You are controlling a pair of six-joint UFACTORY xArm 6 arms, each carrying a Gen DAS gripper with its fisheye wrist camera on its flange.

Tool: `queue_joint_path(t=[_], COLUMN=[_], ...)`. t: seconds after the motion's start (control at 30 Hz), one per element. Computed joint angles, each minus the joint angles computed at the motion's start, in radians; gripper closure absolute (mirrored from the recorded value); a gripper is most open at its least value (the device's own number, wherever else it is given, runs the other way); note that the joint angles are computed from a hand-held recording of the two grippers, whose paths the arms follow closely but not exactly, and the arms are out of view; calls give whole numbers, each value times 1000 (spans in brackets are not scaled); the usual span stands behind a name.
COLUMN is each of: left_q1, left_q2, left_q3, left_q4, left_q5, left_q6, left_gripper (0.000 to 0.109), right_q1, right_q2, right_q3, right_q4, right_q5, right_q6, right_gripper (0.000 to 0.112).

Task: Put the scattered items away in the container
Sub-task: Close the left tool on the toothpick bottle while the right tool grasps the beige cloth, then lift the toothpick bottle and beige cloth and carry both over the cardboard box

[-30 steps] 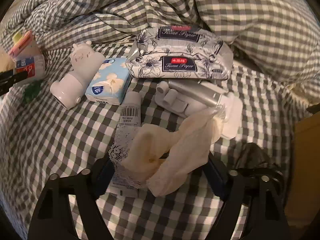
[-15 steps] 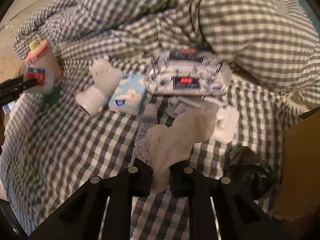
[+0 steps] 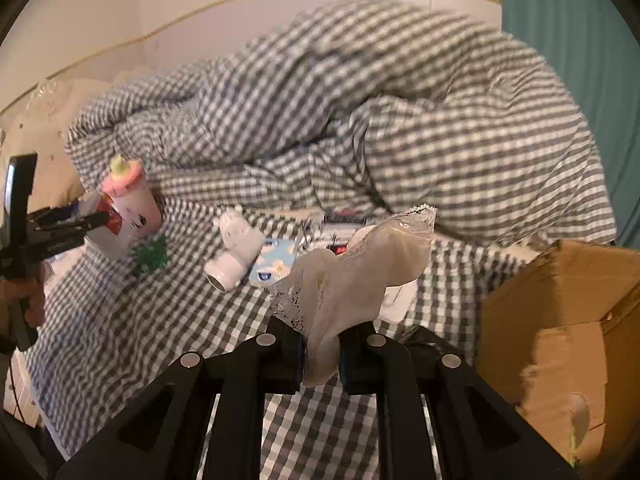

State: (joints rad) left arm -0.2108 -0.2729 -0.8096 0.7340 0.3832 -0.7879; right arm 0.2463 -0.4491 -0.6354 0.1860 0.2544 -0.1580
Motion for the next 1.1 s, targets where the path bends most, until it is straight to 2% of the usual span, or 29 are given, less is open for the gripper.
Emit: queue_joint_path(t=[0.13, 0.3, 0.43, 0.53, 0.87, 1.1], left_q1=[-38, -125, -190, -260, -427, -594], left_q2=[-60, -158, -215, -240, -274, -244], left_q3=[20, 33, 24, -2, -93, -187], left_q4=[5, 114, 112, 178, 294, 447], left_q5=[25, 114, 158, 215, 325, 458], left_q6=[-40, -185, -214, -265, -386, -497], left_gripper=[44, 44, 44, 44, 44, 44], right_q1=[-11, -32, -49, -58, -117, -202], right_q2=[-112, -241, -336, -398, -626, -761], right_q3=[42, 77, 90, 99, 142, 158], right_q4=[24, 64, 60, 36, -1, 21], right_q5=[12, 46, 83, 104, 119, 122], right_q6=[-29, -73, -84, -71, -60, -125], right_gripper=[100, 100, 100, 100, 100, 100])
